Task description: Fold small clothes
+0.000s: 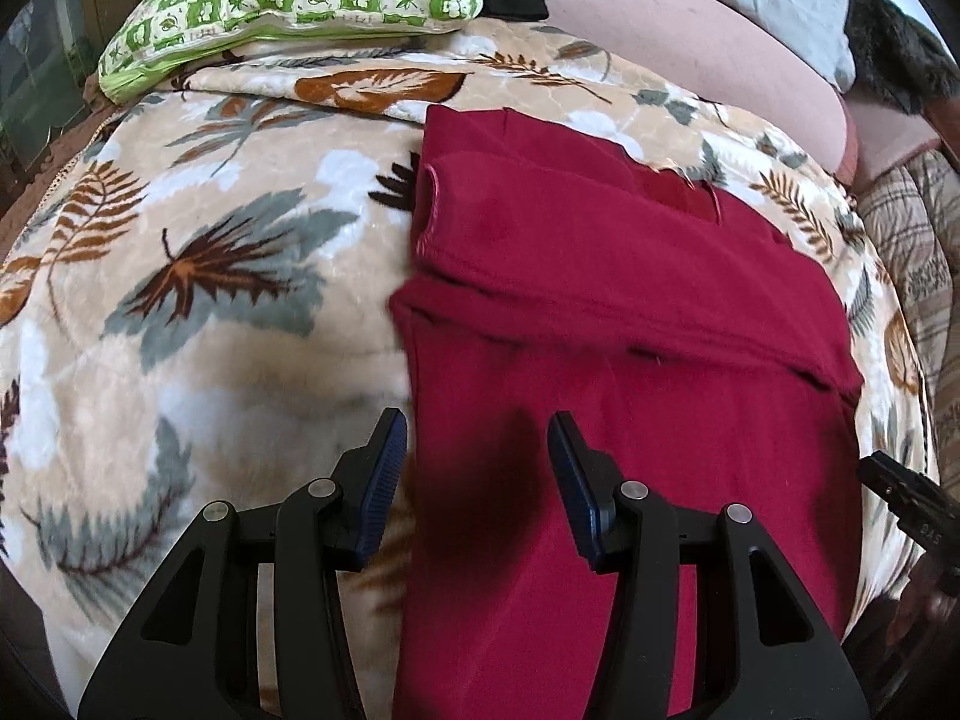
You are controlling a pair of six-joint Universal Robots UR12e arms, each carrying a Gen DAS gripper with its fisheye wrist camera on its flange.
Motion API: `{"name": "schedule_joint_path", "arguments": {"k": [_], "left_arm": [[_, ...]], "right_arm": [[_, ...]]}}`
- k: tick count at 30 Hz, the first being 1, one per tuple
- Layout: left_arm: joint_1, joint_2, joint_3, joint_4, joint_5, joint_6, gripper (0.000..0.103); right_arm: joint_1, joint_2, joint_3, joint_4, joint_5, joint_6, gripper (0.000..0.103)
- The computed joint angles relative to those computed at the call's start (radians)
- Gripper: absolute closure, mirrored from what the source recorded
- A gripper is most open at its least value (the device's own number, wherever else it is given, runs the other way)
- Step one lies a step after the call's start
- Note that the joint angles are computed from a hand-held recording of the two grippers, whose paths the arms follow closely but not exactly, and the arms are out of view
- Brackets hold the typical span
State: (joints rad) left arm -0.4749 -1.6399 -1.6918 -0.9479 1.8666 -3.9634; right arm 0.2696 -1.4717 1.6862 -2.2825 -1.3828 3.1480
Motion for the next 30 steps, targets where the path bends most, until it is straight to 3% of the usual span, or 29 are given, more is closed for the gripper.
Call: {"name": "schedule_joint_path", "arguments": {"k": [11, 18, 22, 30], "left_arm": [[-0.046, 0.059, -0.025, -0.044, 0.026, -0.023, 0.054], [-0.067, 0.142, -0.041, -0.141, 0.054, -0.043, 0.054], [-0.078, 0.171, -0.065, -0.157, 0.002, -0.058, 0.054], [-0.098, 0.157, -0.106, -0.108, -0.106, -0.064, 0.054]], "right_arm": [[-0.017, -0.071, 0.067, 0.055, 0.046, -0.004, 0.051], [-0.02, -0.106, 0.091, 0.081, 0.049, -0.027, 0.05], [-0.026, -0.125, 0.105, 0.107, 0.073, -0.035, 0.048], [-0.026, -0.179, 0.151, 0.182, 0.126, -0.079, 0.047]]}}
